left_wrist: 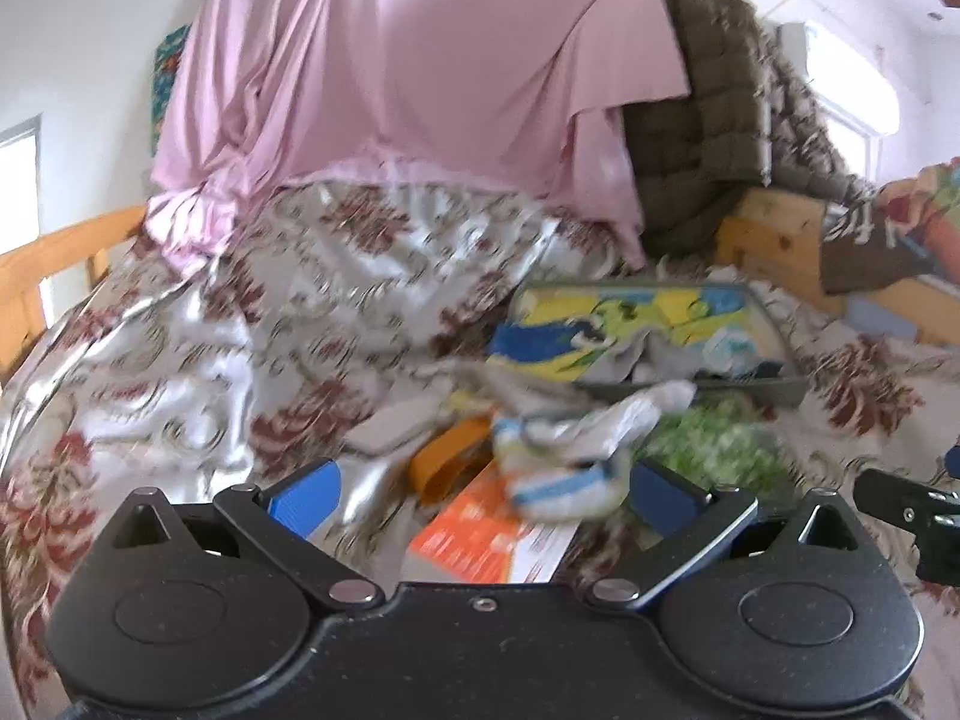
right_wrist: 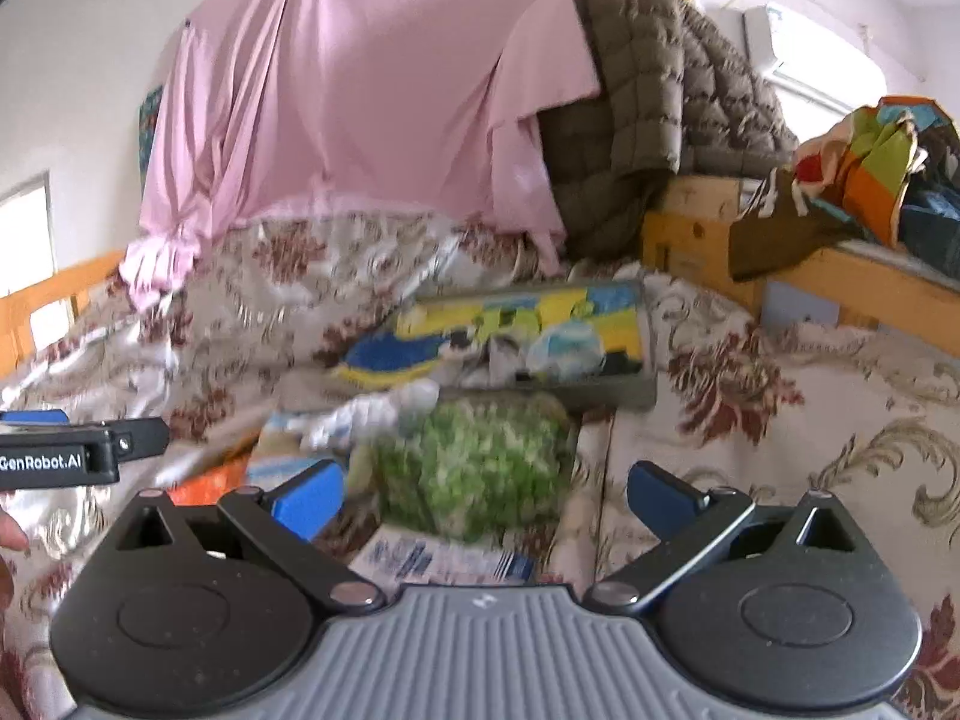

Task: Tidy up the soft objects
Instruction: 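Withdraw both grippers from the tray back over the remaining items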

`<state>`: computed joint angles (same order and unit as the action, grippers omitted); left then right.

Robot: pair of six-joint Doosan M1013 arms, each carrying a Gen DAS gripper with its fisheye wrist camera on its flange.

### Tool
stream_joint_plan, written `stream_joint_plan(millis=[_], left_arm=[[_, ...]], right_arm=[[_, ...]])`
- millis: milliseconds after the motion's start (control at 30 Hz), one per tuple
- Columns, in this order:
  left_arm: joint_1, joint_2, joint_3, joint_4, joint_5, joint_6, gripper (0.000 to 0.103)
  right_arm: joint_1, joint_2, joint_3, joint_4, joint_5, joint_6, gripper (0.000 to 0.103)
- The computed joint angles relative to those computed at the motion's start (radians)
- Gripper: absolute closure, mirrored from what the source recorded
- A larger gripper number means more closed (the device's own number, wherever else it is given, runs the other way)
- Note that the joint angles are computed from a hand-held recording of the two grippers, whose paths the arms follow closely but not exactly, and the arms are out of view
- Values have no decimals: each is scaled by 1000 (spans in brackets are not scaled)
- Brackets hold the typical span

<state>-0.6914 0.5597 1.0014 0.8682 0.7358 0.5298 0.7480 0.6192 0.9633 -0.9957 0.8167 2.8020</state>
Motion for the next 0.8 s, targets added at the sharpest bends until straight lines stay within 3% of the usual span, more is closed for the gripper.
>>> stream_joint_plan(millis=[267,800], left_arm=[[8,13,-22,-122,113,29,1],[-3,43,-68,-135,179,119,1]], right_arm=[[3,17,-27,124,22,-121,0],[-8,41,-60,238,23,-202,0]])
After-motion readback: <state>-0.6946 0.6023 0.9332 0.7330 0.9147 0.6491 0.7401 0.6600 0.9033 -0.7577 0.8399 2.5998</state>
